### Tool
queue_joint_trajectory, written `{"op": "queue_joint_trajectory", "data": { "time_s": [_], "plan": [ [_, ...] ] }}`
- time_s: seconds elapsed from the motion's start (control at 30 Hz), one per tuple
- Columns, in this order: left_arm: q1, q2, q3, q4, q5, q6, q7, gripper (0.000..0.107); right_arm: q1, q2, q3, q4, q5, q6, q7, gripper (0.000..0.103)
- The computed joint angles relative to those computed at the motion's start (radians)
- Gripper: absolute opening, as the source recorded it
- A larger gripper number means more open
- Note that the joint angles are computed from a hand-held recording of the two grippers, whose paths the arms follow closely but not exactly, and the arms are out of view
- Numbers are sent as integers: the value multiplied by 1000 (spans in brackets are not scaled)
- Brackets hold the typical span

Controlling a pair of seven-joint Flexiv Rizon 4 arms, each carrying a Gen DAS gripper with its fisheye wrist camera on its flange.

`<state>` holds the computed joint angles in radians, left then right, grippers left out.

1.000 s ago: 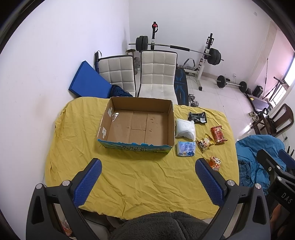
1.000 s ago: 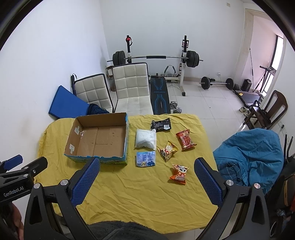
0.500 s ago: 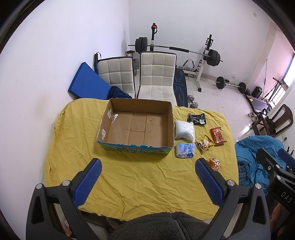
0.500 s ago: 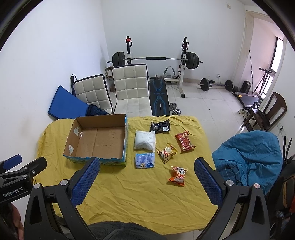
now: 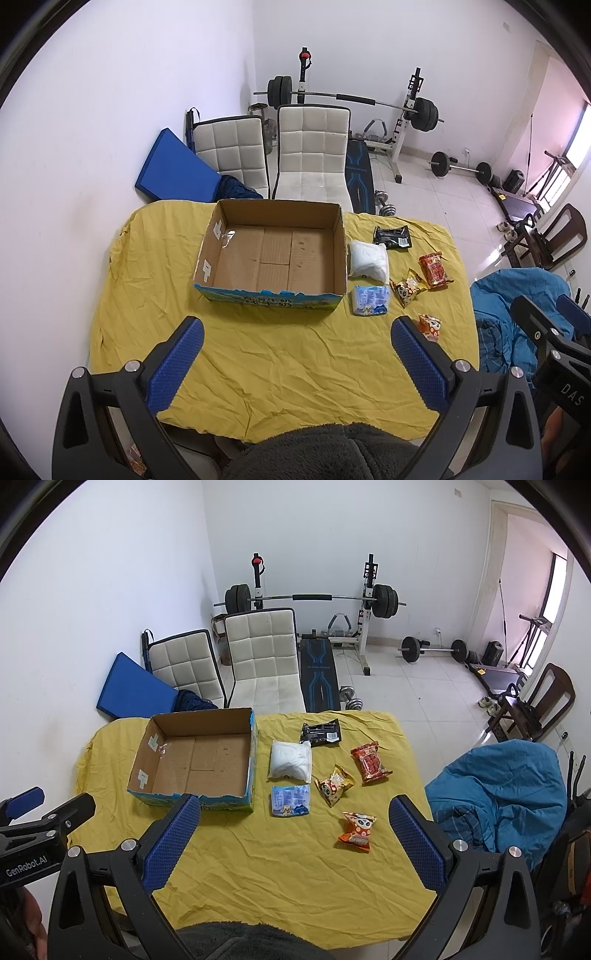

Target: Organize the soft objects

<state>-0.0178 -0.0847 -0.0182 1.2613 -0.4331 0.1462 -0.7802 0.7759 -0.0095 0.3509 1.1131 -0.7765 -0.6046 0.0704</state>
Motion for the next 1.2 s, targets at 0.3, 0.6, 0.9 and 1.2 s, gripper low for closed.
{"op": "queue_joint_trajectory", "data": {
  "time_s": [0.3, 0.6, 0.9, 1.2],
  "plan": [
    [-24, -33, -28, -23, -26, -6, -14, 103, -78, 96, 7, 113, 94, 41, 62, 103],
    [-157, -161, -105, -90, 77, 8, -67, 103, -314, 422, -105, 507, 374, 265, -22, 103],
    [-450, -530, -110, -424, 417, -91, -224, 103, -479, 601, -364, 964, 472, 590, -353, 103],
    [-620, -945, 2, -924, 522, -363, -285, 103, -597, 470, -568, 1139, 586, 948, -599, 103]
  ]
}}
